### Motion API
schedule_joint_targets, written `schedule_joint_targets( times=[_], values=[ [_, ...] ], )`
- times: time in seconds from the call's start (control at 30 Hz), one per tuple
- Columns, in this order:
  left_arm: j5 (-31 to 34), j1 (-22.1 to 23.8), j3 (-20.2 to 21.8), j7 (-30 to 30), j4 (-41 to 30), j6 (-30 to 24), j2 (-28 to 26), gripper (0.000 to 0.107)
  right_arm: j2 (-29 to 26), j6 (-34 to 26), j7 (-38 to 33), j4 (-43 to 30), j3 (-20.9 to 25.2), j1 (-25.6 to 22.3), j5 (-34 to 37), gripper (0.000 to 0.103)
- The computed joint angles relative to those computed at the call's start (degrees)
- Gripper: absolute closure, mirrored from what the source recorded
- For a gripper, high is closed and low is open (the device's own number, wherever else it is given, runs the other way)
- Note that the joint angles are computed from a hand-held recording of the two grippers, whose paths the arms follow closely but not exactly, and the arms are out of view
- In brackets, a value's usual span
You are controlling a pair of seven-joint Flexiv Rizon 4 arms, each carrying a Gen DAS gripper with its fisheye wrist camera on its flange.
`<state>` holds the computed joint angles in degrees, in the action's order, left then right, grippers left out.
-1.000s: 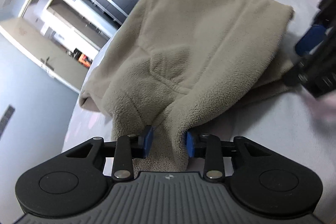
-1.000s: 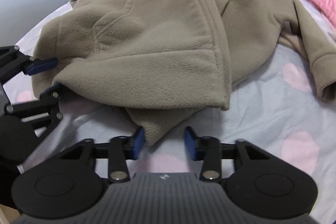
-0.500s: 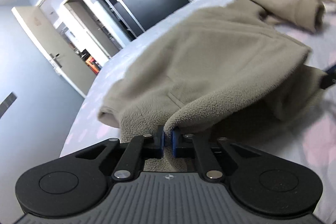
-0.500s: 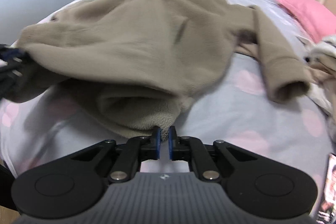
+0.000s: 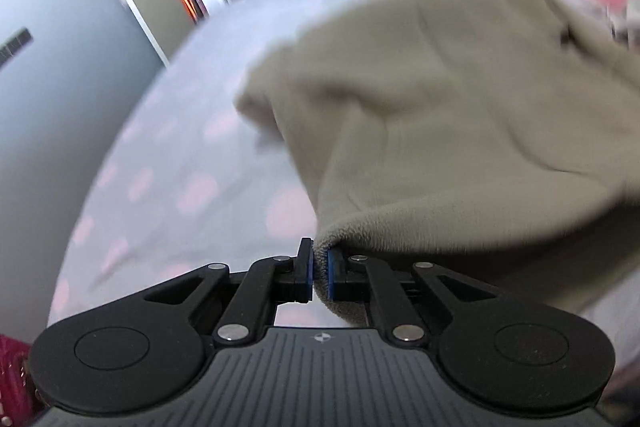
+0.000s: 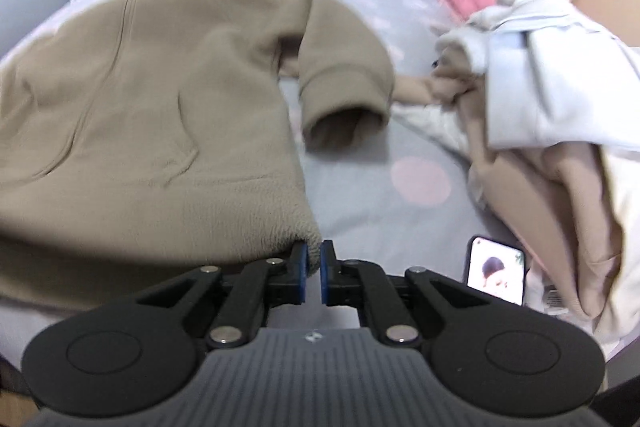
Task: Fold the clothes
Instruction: 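Pull the hem with both grippers to spread the hoodie flat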
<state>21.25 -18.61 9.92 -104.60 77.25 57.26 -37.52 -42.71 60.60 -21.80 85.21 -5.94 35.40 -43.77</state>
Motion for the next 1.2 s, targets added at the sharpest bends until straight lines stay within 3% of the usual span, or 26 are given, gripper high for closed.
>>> schedule_joint_targets(
  times=[0.23,0.33,0.43,0.53,0.63,0.7,0.77,0.87,0.9,0.97,1.07,1.2],
  values=[
    [-0.65,-0.47,-2.04,8.24,-3.26,-10.56,-2.71,0.101,-1.3,-2.12,-9.83,-1.58,5.38,-2.62,7.38,0.092],
    [-0.83,0.56,-3.52,12.0,-0.54,-7.95,-1.84,0.096,-1.8,-1.74,-14.98,-2.06,6.76,-3.48,9.54,0.086],
    [-1.67,1.6,-5.09,17.33,1.72,-4.5,-1.4,0.083,-2.75,-2.31,-25.07,-3.72,8.85,-4.94,11.15,0.066],
    [-2.94,2.47,-5.76,22.52,2.58,-2.51,-1.66,0.08,-3.77,-3.63,-37.87,-5.42,10.32,-5.76,11.5,0.053],
    [-4.45,3.32,-6.45,27.78,3.54,-0.57,-1.88,0.075,-4.62,-5.04,-47.32,-6.75,10.64,-5.07,11.95,0.051],
    [-5.43,3.58,-6.57,30.45,4.65,0.53,-1.62,0.065,-5.27,-6.31,-50.93,-7.39,9.36,-3.56,11.28,0.051],
    [-4.82,2.94,-5.85,33.04,5.38,1.38,-1.55,0.061,-5.72,-6.23,-52.01,-6.97,6.6,-1.68,9.05,0.059],
    [1.19,-1.4,-1.0,33.29,3.64,0.78,-2.7,0.062,-5.1,-4.2,-48.65,-5.45,3.23,0.06,6.72,0.087],
    [3.12,-2.78,0.5,32.47,2.82,0.02,-3.12,0.064,-4.61,-3.04,-47.13,-4.96,2.81,0.03,6.58,0.089],
    [6.27,-4.65,2.58,30.46,1.16,-1.42,-3.83,0.094,-3.49,-1.88,-44.03,-3.95,1.12,0.54,5.13,0.093],
    [7.58,-4.31,2.16,29.71,0.61,-2.05,-3.02,0.1,-1.57,-2.4,-41.34,-3.26,0.56,0.1,3.94,0.096],
    [5.05,-1.28,-2.03,36.69,2.8,-4.08,0.83,0.101,1.55,-5.21,-40.76,-2.72,2.12,-1.16,4.06,0.097]
  ],
)
